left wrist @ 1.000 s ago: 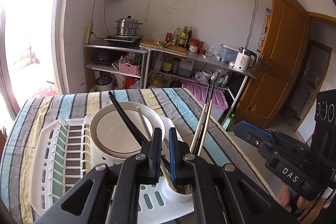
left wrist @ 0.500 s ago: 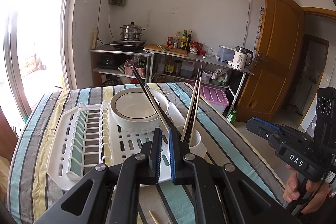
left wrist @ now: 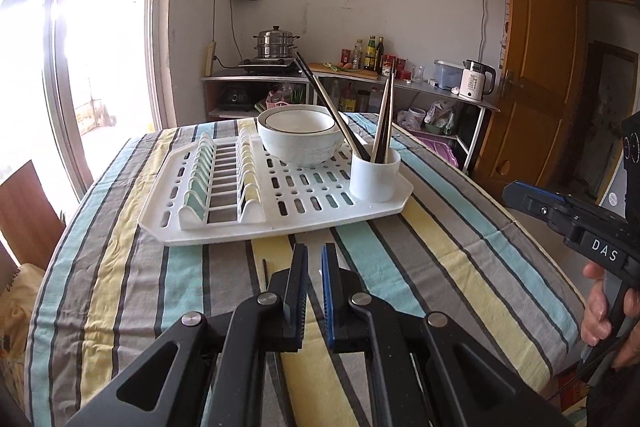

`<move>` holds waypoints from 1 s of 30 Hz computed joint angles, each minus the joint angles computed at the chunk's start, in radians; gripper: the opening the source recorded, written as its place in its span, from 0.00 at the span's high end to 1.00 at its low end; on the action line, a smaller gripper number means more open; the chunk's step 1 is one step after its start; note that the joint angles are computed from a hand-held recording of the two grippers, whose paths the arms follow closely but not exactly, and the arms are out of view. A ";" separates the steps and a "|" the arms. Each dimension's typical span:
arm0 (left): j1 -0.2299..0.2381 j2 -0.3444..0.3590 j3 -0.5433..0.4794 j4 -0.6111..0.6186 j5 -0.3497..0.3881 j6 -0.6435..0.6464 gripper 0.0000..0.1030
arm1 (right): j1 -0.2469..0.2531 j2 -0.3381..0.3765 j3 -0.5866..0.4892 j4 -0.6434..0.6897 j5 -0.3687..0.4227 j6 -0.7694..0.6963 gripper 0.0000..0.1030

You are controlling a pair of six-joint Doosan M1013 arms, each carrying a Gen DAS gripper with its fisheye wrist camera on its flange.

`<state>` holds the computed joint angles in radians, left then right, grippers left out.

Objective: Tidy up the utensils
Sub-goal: 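Move both tools back away from the white cup toward the cloth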

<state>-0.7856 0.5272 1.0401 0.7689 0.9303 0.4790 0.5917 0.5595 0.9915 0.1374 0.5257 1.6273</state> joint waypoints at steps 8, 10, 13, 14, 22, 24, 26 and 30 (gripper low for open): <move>-0.008 -0.033 0.071 -0.015 0.005 -0.041 0.94 | 0.013 -0.008 0.029 0.043 0.032 -0.040 0.84; -0.006 -0.036 0.080 -0.019 0.008 -0.043 0.94 | 0.017 -0.006 0.028 0.041 0.040 -0.042 0.84; 0.000 -0.034 0.080 -0.038 0.017 -0.030 0.90 | 0.020 0.005 0.014 0.048 0.061 -0.049 0.84; 0.004 -0.031 0.078 -0.047 0.022 -0.025 0.89 | 0.022 0.008 0.011 0.044 0.067 -0.046 0.84; 0.044 0.009 0.027 -0.164 0.055 0.087 0.88 | 0.028 0.043 -0.039 0.054 0.123 -0.055 0.84; 0.057 0.023 0.010 -0.205 0.061 0.122 0.88 | 0.029 0.050 -0.048 0.059 0.134 -0.057 0.84; 0.070 0.041 -0.012 -0.243 0.075 0.154 0.88 | 0.030 0.058 -0.060 0.055 0.147 -0.054 0.84; 0.089 0.077 -0.059 -0.301 0.114 0.198 0.88 | 0.032 0.076 -0.087 0.062 0.173 -0.060 0.84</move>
